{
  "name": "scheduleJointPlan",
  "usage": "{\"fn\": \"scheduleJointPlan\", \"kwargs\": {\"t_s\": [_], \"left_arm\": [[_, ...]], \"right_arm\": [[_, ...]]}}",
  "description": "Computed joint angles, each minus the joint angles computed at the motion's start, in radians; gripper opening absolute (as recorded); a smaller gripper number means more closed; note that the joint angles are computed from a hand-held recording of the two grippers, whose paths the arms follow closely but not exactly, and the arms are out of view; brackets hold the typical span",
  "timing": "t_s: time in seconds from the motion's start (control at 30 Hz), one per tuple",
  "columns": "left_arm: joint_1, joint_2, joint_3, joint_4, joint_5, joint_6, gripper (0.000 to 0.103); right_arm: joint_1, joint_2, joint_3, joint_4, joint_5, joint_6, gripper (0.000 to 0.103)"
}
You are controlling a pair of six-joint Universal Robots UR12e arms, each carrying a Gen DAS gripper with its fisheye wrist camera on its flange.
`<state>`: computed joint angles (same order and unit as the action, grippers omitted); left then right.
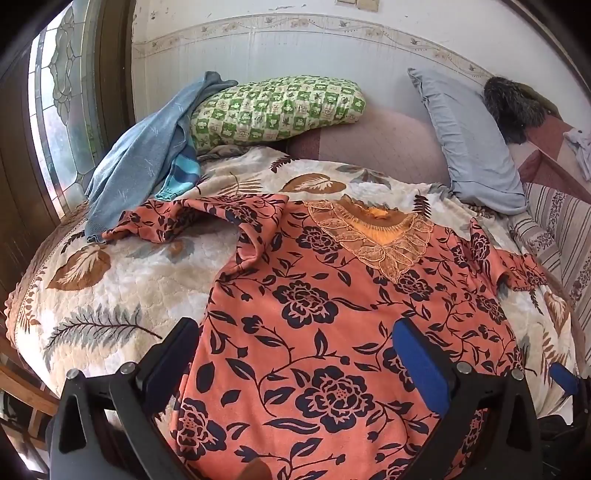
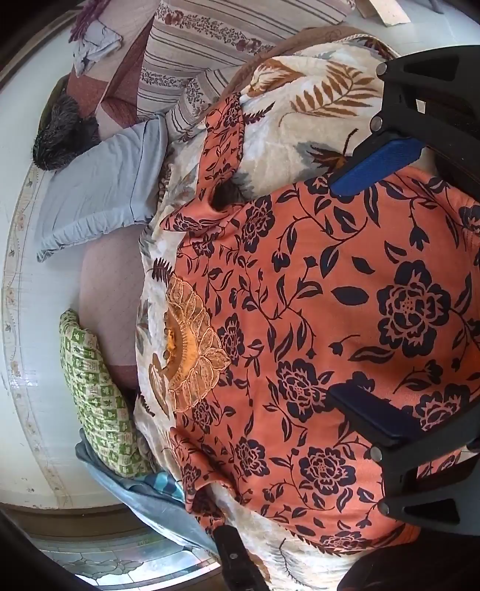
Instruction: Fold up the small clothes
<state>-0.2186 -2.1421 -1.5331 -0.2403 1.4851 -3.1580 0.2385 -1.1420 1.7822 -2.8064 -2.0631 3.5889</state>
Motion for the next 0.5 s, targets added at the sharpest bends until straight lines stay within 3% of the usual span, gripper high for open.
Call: {"fn": "scheduleJointPlan", "kwargs": {"t_s": [0.5], "left_arm": [[0.008, 0.012, -0.01, -0.055, -0.03, 0.009, 0.103]], "right_arm": [[-0.009, -0.002, 0.017, -0.074, 0.02, 0.049, 0.103]]}}
